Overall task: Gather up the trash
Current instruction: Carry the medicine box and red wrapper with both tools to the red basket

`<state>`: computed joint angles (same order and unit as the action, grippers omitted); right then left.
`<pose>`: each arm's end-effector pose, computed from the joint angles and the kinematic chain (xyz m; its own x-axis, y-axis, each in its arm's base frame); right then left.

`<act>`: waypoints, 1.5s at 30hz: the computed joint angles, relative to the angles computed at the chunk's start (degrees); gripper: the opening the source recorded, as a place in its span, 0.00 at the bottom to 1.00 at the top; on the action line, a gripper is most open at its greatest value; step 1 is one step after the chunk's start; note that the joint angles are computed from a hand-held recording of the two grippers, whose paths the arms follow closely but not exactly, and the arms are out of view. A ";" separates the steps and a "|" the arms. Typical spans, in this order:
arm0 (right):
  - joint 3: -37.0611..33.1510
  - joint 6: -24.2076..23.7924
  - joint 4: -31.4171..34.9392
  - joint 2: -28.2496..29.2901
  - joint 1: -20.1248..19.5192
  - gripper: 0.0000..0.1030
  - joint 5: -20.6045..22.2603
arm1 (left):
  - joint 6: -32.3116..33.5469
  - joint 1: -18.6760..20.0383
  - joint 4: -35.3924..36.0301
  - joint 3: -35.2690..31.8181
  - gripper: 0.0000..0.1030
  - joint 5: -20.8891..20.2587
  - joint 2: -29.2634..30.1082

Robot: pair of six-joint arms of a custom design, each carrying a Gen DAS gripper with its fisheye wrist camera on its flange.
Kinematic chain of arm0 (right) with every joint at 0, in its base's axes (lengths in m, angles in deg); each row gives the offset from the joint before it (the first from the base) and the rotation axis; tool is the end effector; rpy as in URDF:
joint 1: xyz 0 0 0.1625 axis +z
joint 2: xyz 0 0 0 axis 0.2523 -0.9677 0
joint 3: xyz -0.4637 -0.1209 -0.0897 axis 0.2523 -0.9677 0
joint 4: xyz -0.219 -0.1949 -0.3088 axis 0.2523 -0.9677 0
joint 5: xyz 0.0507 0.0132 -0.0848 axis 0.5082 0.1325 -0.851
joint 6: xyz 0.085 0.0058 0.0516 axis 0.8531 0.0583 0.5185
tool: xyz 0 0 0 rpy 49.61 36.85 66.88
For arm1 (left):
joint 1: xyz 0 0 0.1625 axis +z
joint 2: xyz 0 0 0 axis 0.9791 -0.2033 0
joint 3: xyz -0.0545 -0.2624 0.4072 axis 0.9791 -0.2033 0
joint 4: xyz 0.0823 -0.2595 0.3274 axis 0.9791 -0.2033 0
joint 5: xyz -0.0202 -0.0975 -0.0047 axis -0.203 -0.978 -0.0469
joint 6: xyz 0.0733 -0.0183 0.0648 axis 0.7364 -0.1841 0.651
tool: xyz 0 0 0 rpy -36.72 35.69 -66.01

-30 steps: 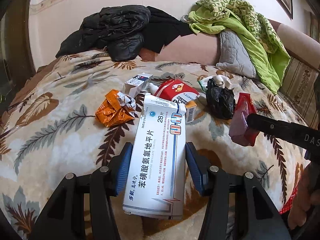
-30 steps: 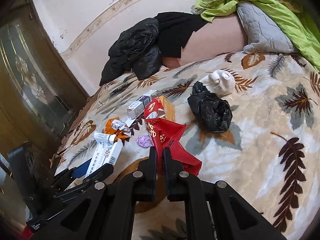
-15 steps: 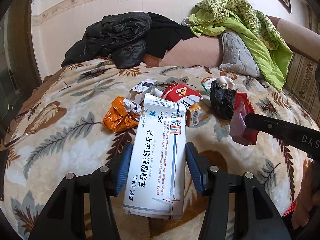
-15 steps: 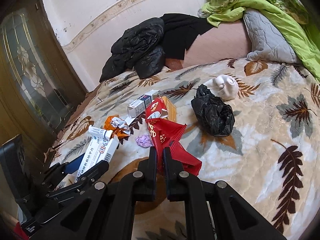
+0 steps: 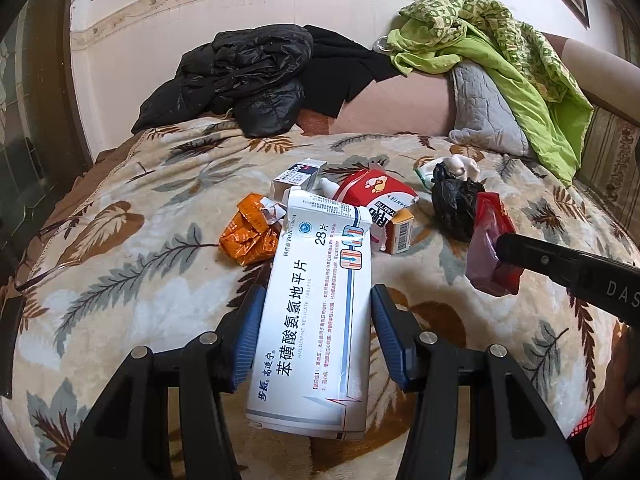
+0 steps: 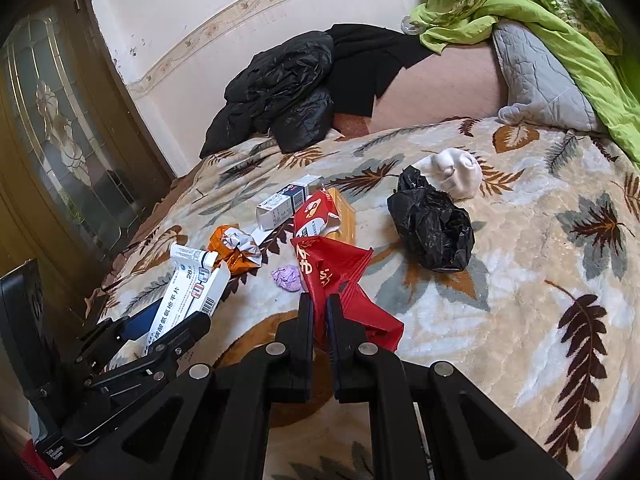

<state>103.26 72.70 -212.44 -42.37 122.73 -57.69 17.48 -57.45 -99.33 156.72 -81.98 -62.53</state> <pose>0.3274 -0.2218 0.0333 -0.9124 0.0095 0.4091 -0.3114 0.6324 -0.7093 -0.0886 -0.2564 0.2661 -0.6453 0.3902 -0.6568 0.7251 0.5835 -0.3656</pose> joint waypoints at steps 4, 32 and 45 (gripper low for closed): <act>0.01 0.03 0.03 -0.03 0.00 0.07 0.00 | -0.61 -0.31 0.87 -0.01 0.51 0.37 -0.14; 0.20 -0.04 -2.49 0.21 1.21 0.07 0.47 | -1.10 -1.25 2.13 0.49 0.51 0.75 -0.29; 4.29 8.41 -6.12 -0.09 6.98 0.07 -3.01 | -3.28 -6.22 8.21 0.13 0.51 -3.23 -6.59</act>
<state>107.56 81.10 -218.57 -42.46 129.71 -60.70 14.20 -63.67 -91.13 156.85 -85.21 -69.12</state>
